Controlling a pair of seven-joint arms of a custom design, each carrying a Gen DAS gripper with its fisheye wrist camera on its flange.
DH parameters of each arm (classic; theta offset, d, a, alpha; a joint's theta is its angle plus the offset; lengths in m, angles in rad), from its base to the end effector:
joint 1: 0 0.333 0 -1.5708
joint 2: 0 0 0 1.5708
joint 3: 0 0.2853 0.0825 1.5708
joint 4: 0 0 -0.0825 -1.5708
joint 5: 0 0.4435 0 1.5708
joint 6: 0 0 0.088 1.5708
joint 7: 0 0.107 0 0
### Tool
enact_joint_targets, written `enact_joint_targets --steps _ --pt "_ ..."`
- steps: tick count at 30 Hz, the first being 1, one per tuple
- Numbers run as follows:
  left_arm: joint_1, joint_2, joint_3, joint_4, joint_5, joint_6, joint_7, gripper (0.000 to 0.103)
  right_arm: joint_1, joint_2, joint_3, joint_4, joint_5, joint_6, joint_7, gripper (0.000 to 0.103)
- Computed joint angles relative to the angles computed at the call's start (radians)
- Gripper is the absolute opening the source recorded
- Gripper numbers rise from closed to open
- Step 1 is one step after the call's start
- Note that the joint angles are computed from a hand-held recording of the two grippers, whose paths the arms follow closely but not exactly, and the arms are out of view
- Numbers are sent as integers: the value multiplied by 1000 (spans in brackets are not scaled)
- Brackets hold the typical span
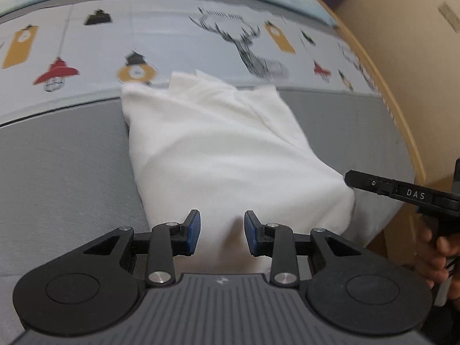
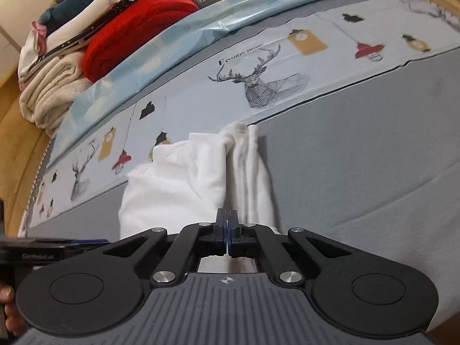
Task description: Fold small clothes
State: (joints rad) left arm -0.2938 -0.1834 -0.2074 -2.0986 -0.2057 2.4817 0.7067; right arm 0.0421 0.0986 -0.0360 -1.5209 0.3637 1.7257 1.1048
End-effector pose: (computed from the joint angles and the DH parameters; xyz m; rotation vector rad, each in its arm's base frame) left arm 0.5303 -0.2949 0.5109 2.5188 -1.5256 0.8679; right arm 0.6561 0.0378 0.5785 -2.3422 1.4942 0.1401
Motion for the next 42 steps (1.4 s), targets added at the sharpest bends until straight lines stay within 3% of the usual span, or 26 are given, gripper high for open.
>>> enact_joint_targets --steps 6,8,11,13,15,19,27,29,30,32,34,35,38,41,42 --pt "-5 125 -13 90 -24 -123 70 35 25 35 -3 25 -256 -69 3 0" --pt "-5 158 -24 121 -20 -158 111 36 30 15 0 -12 -260 -6 10 0" --pt "-1 154 -33 122 -11 -160 145 36 18 -33 2 -81 -118 148 -10 4" --pt "4 122 -31 93 -11 -133 133 36 15 -37 3 -100 -37 199 11 26" --pt "11 66 -25 34 2 -77 89 36 20 -21 6 -103 -23 217 41 39" --pt "23 -18 -9 -49 39 -49 19 36 50 20 27 -90 -46 236 102 40" --pt "19 -63 19 -88 35 -52 29 36 120 78 48 -98 -176 331 171 39" --pt "19 -63 19 -87 34 -48 28 36 128 82 50 -106 -188 349 181 2" --pt "19 -63 20 -87 34 -45 29 36 129 77 52 -113 -177 366 172 3" --pt "21 -61 22 -85 33 -36 32 36 128 23 56 -194 -126 539 168 2" --pt "17 -66 22 -91 25 -26 39 36 137 1 52 -239 -174 653 191 3" --pt "15 -63 23 -88 20 -26 43 36 146 12 44 -234 -258 649 245 3" --pt "13 -46 18 -72 22 -42 42 36 148 82 27 -136 -346 477 369 8" --pt "13 -35 11 -62 29 -42 29 36 137 27 31 -193 -336 568 330 19" --pt "14 -32 9 -59 34 -37 23 36 129 0 36 -217 -297 588 283 30"
